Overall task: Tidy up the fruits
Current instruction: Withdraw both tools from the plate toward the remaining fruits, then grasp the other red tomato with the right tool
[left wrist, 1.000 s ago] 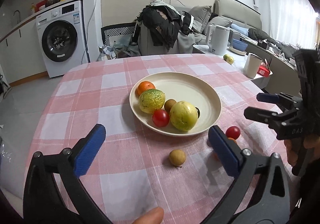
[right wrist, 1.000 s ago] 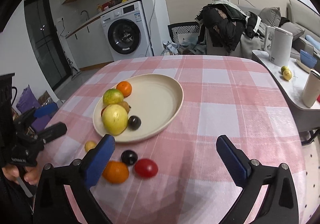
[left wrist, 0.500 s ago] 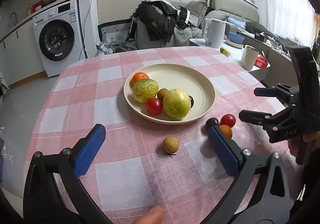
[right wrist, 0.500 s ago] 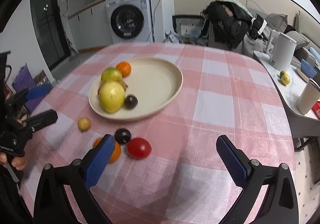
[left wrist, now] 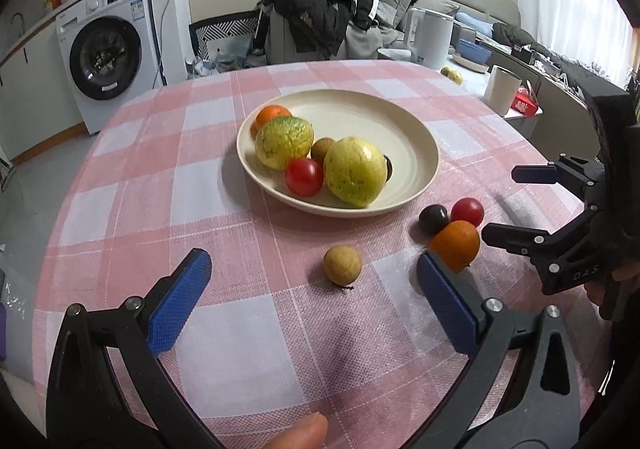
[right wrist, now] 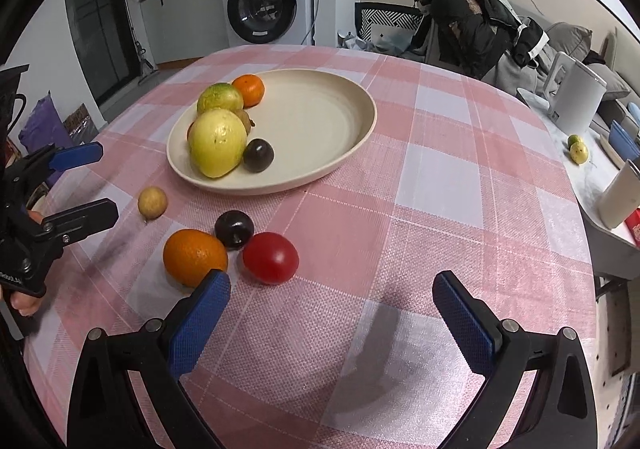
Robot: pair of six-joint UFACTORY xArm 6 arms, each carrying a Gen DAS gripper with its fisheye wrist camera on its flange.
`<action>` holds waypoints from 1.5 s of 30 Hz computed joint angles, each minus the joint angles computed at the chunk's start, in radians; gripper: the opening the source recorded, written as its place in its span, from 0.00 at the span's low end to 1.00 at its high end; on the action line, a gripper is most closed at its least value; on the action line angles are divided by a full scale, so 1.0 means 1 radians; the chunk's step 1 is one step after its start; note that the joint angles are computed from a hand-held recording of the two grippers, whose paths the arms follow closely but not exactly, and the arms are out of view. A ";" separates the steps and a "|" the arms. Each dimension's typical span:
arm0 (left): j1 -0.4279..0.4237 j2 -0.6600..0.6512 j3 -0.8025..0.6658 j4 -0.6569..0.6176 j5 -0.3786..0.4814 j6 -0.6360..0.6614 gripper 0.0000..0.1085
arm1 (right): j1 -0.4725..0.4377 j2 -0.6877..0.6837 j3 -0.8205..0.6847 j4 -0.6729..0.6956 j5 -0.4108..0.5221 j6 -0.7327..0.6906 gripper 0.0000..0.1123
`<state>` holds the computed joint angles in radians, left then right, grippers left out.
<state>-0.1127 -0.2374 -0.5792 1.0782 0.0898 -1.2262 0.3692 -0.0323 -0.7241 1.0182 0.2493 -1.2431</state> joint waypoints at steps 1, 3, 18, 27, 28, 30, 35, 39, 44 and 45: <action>0.000 0.008 0.000 -0.021 -0.001 0.018 0.94 | 0.000 0.002 0.000 0.004 0.000 -0.004 0.92; -0.005 0.020 0.002 -0.082 0.004 0.077 0.94 | 0.001 0.005 0.000 -0.014 -0.005 0.015 0.92; -0.006 0.093 -0.013 -0.212 -0.007 0.200 0.94 | 0.017 0.077 -0.018 -0.171 -0.063 0.221 0.92; -0.003 0.107 -0.014 -0.241 -0.009 0.228 0.94 | 0.026 0.094 -0.029 -0.259 -0.078 0.336 0.92; -0.002 0.109 -0.014 -0.240 -0.010 0.228 0.94 | 0.035 0.095 -0.032 -0.207 -0.084 0.286 0.91; -0.003 0.110 -0.015 -0.244 -0.010 0.233 0.94 | 0.044 0.096 -0.034 -0.162 -0.083 0.236 0.92; -0.002 0.116 -0.015 -0.246 -0.010 0.238 0.94 | 0.058 0.084 -0.031 -0.076 -0.072 0.136 0.84; -0.002 0.117 -0.016 -0.249 -0.010 0.242 0.94 | 0.074 0.065 -0.027 0.012 -0.056 0.036 0.68; -0.001 0.119 -0.016 -0.253 -0.016 0.245 0.94 | 0.083 0.049 -0.020 0.056 -0.043 -0.017 0.50; 0.001 0.118 -0.015 -0.253 -0.017 0.246 0.94 | 0.083 0.047 -0.020 0.064 -0.042 -0.022 0.47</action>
<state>-0.1118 -0.1193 -0.5943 0.8254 0.0727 -0.9803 0.4520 0.0150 -0.7439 1.0826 0.2076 -1.2655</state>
